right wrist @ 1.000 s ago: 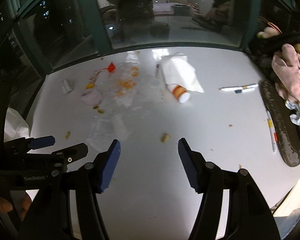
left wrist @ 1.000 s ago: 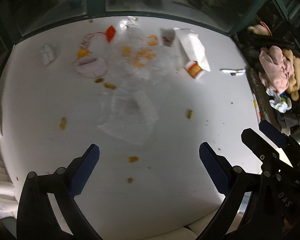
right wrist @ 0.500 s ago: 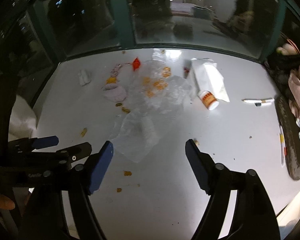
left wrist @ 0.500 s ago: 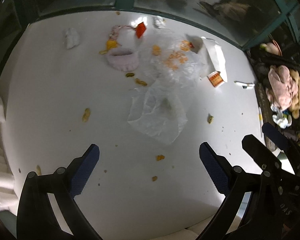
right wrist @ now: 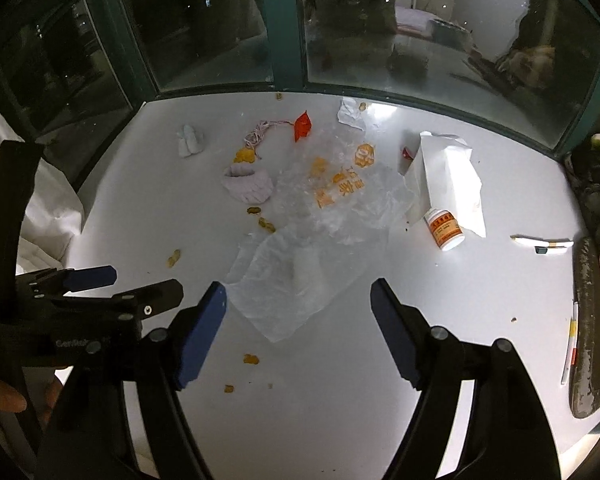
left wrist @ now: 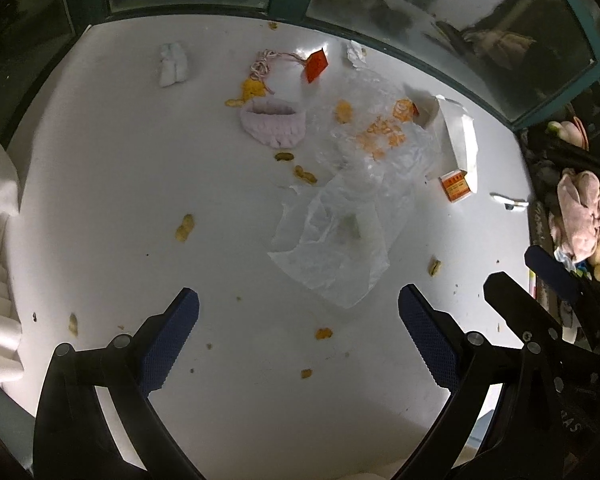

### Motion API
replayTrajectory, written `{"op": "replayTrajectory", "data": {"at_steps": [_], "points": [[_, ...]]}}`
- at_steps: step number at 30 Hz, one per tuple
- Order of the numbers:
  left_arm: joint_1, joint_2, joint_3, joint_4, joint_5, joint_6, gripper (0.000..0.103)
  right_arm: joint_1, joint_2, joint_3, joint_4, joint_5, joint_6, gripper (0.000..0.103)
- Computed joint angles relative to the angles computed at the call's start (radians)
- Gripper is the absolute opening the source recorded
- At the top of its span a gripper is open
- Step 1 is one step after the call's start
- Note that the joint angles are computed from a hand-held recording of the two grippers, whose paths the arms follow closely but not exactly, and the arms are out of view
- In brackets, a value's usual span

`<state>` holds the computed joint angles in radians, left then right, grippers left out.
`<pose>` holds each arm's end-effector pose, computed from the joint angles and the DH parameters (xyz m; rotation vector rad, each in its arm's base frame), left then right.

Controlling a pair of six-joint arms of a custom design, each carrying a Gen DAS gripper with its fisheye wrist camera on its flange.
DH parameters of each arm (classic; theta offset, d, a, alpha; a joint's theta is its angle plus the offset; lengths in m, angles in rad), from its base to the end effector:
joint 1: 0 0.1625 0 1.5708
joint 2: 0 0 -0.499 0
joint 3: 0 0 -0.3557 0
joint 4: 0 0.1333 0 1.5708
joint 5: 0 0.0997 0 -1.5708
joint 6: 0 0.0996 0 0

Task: Collect trash
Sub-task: 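Bring the right tool back from the bin to the table trash, then lower the right gripper onto the orange-printed plastic bag and close it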

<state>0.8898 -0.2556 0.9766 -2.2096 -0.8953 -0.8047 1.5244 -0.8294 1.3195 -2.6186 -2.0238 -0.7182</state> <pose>-0.3787 -0.7781 -0.0318 -0.1204 2.5378 -0.5265 0.0533 -0.7861 0.3399 0.6646 -2.4014 0.4467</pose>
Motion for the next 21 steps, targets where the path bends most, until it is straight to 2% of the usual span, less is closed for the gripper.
{"op": "replayTrajectory", "data": {"at_steps": [10, 18, 21], "points": [[0.02, 0.091, -0.194, 0.163, 0.003, -0.059, 0.097, -0.033, 0.066, -0.174, 0.168, 0.012, 0.015, 0.071], [0.056, 0.178, -0.401, 0.316, 0.012, -0.064, 0.097, -0.046, 0.158, -0.331, 0.276, 0.01, 0.04, 0.071], [0.069, 0.202, -0.458, 0.338, 0.013, -0.049, 0.097, -0.048, 0.191, -0.384, 0.307, 0.003, 0.049, 0.072]]}}
